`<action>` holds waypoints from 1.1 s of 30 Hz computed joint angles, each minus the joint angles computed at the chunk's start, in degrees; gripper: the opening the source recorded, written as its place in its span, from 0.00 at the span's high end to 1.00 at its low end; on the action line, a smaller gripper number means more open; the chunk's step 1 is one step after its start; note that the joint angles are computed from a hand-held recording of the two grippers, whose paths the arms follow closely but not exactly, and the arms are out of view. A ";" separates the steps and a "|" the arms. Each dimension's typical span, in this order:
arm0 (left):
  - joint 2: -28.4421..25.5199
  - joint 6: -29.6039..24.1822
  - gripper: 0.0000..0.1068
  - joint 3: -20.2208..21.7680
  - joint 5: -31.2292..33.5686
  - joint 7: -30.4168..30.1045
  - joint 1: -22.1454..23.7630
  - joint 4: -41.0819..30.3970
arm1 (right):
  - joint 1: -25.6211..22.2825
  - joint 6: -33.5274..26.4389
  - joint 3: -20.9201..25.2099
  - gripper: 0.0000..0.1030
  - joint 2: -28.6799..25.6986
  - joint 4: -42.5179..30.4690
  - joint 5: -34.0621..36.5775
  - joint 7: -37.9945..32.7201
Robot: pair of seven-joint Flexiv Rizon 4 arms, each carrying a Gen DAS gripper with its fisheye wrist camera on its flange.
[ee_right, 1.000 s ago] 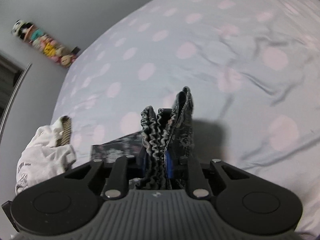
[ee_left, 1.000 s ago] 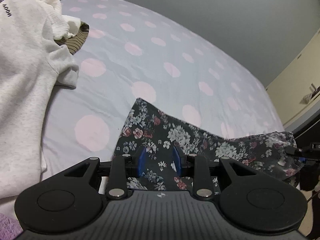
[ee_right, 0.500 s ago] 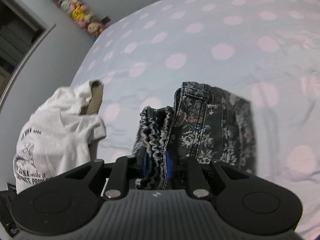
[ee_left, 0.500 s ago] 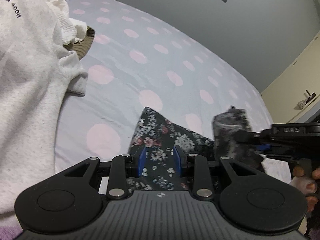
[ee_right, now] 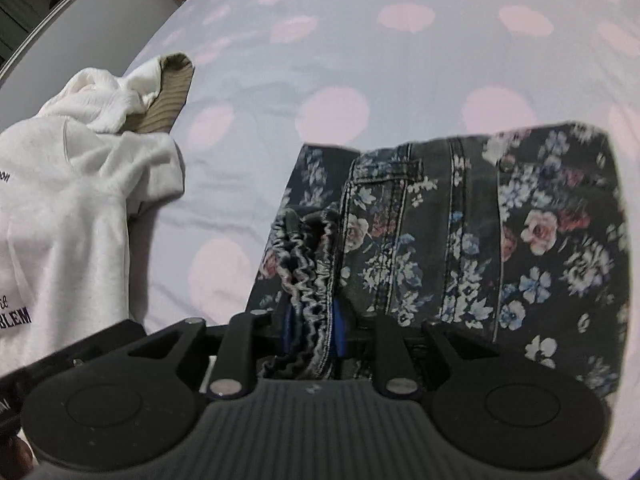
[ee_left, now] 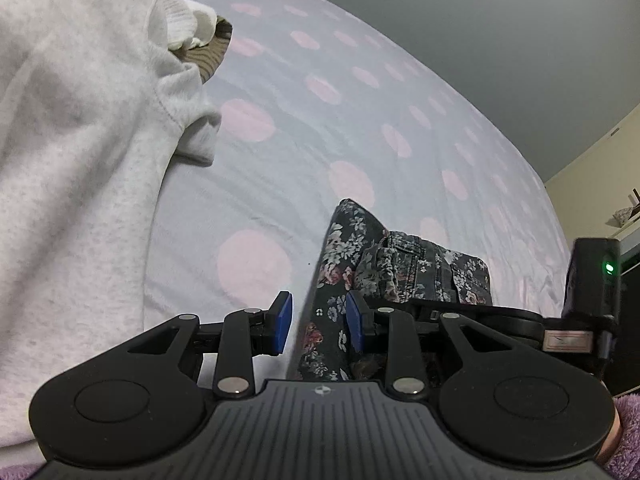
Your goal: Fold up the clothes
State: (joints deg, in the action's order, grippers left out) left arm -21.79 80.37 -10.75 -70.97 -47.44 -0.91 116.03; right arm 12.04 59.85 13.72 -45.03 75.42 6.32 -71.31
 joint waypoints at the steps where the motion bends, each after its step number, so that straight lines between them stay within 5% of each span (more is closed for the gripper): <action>1: -0.08 0.14 0.75 -0.13 -0.39 0.23 0.02 0.00 | -0.86 0.82 1.12 0.64 0.04 0.24 1.02 -1.10; 5: -0.13 0.79 0.72 -0.85 -3.05 2.15 -0.18 -0.13 | -2.56 5.87 2.91 0.61 2.94 4.26 3.64 -4.24; 8: 0.01 1.49 0.72 -3.06 -14.12 12.33 -0.87 -1.54 | -1.81 11.80 1.30 0.61 6.52 10.05 2.59 -5.38; 11: 0.03 -2.50 0.72 -2.36 -18.39 17.85 -2.07 -2.72 | -0.09 15.52 -1.49 0.62 9.20 15.33 -1.22 -4.53; 17: -1.98 -8.24 0.72 0.84 -12.70 16.46 -4.26 -3.60 | -0.40 22.00 -2.43 0.62 13.42 25.11 -4.23 -2.84; 22: -3.17 -5.77 0.72 1.06 -1.85 11.49 -5.09 -2.67 | -1.19 23.16 -3.19 0.62 14.53 30.23 -7.31 -1.47; 28: -3.08 0.83 0.72 -2.97 -10.35 23.37 -6.07 -2.85 | -4.23 24.90 -0.91 0.66 12.69 31.51 -8.14 -1.46; 33: -6.85 2.66 0.72 -0.69 1.24 15.99 -7.03 -5.96 | -7.03 25.65 2.06 0.66 12.12 31.42 -7.97 -3.04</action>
